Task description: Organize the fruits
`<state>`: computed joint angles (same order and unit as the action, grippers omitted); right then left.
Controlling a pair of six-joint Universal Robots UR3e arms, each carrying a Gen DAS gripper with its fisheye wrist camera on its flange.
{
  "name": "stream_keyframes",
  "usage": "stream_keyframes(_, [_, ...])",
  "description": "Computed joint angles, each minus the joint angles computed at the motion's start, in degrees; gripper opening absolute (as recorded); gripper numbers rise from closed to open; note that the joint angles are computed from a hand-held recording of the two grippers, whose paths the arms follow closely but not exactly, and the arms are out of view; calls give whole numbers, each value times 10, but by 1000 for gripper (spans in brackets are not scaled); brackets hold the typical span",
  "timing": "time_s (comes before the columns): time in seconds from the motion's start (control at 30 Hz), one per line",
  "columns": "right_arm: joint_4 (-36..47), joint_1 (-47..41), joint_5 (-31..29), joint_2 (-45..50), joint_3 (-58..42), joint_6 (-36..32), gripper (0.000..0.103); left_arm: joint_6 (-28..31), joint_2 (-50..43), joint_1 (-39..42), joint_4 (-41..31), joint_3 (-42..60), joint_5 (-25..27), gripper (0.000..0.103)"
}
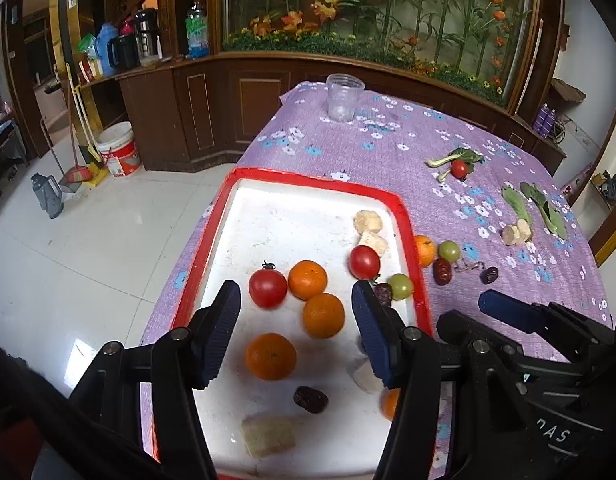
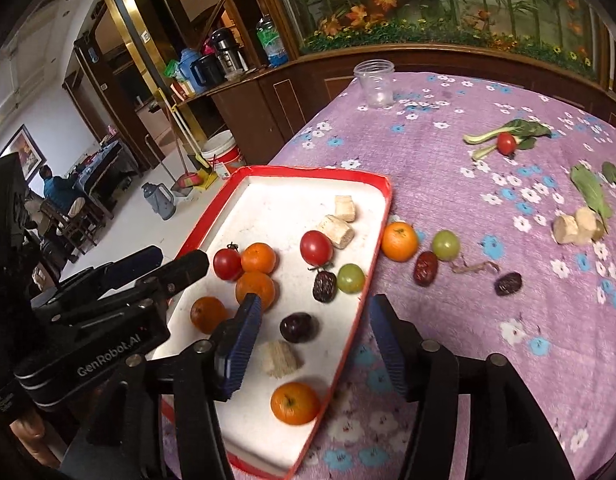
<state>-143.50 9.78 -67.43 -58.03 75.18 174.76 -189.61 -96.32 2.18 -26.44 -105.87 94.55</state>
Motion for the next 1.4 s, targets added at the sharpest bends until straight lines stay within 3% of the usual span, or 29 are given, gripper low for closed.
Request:
stream_keyframes(0.13, [-16,-12,6,-50,65,-9,63,-33,22,-30,-8,-8,45,57])
stream_keyframes(0.2, [-23,-16,8,-77,95,-14,70,-56,41,-51,-15,-18,73,57])
stream_keyframes(0.27, [-31,-21,8,-108,127,-18,71,-76,54,-74,-22,-22,106,63])
stream_keyframes(0.57, [-44,-36,17,-256,262,-38,78,-154,134,-152,-68,-57,199,68])
stream_keyframes(0.9, [-27,-34,5,-362,338,-59,82,-218,203,-195,-147,-71,247,68])
stream_keyframes(0.97, [-25,-36,3,-380,350,-64,84,-225,211,-201,-159,-69,252,73])
stream_keyframes(1.4, [-13,-52,1,-416,367,-65,87,-241,220,-236,-150,-79,284,75])
